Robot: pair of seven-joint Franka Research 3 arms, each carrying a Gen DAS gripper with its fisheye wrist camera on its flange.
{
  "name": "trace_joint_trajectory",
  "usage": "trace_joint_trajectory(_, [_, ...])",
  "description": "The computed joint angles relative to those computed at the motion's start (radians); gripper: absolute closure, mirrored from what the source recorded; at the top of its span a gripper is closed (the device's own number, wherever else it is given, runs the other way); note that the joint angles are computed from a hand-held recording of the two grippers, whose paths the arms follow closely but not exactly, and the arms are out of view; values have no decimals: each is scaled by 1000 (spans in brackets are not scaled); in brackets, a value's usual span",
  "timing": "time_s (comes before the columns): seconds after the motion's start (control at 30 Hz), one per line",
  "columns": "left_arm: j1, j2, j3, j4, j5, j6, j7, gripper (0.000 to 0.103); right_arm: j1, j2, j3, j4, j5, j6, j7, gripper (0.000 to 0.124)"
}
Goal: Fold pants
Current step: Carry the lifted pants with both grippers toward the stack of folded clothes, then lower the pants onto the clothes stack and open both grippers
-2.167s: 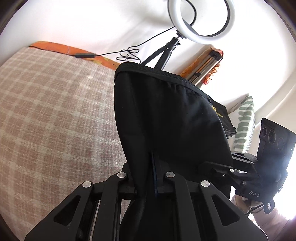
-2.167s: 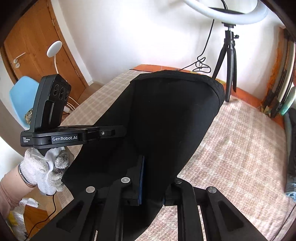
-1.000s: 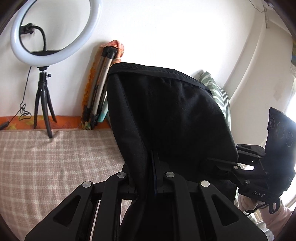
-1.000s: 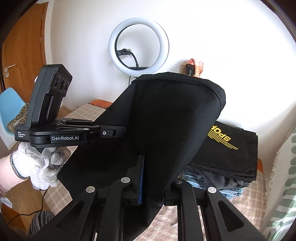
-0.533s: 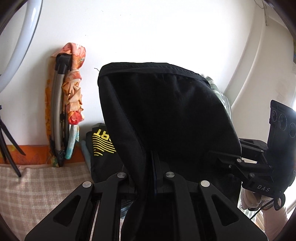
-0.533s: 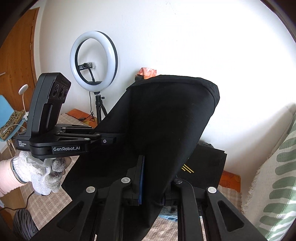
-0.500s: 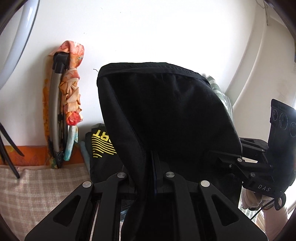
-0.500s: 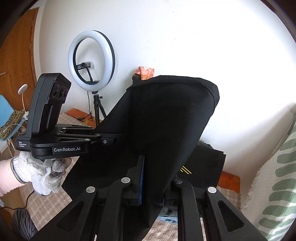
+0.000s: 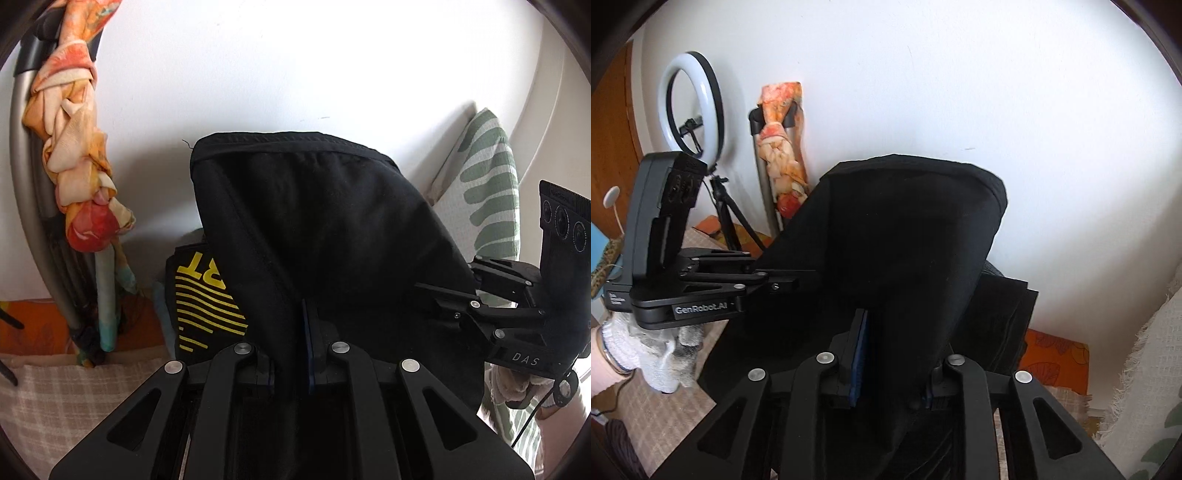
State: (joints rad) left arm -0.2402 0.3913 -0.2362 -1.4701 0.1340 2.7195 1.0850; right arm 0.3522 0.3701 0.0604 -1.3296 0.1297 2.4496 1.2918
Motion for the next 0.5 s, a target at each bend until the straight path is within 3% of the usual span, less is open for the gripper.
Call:
trace_joint_trajectory(0.13, [-19, 19, 25, 20, 29, -28, -65, 92, 80, 29, -104, 17, -252, -30, 185, 86])
trace_joint_trajectory(0.27, [1, -17, 11, -13, 20, -22, -34, 89, 85, -60, -108, -106, -348, 60, 286, 85])
trace_joint_trajectory(0.37, [8, -54, 10, -47, 25, -2, -20, 88, 50, -142, -48, -221, -292, 161, 228, 85])
trace_joint_trajectory(0.5, [6, -120, 5, -117, 49, 22, 11, 87, 31, -184, 9, -277, -181, 157, 121, 85])
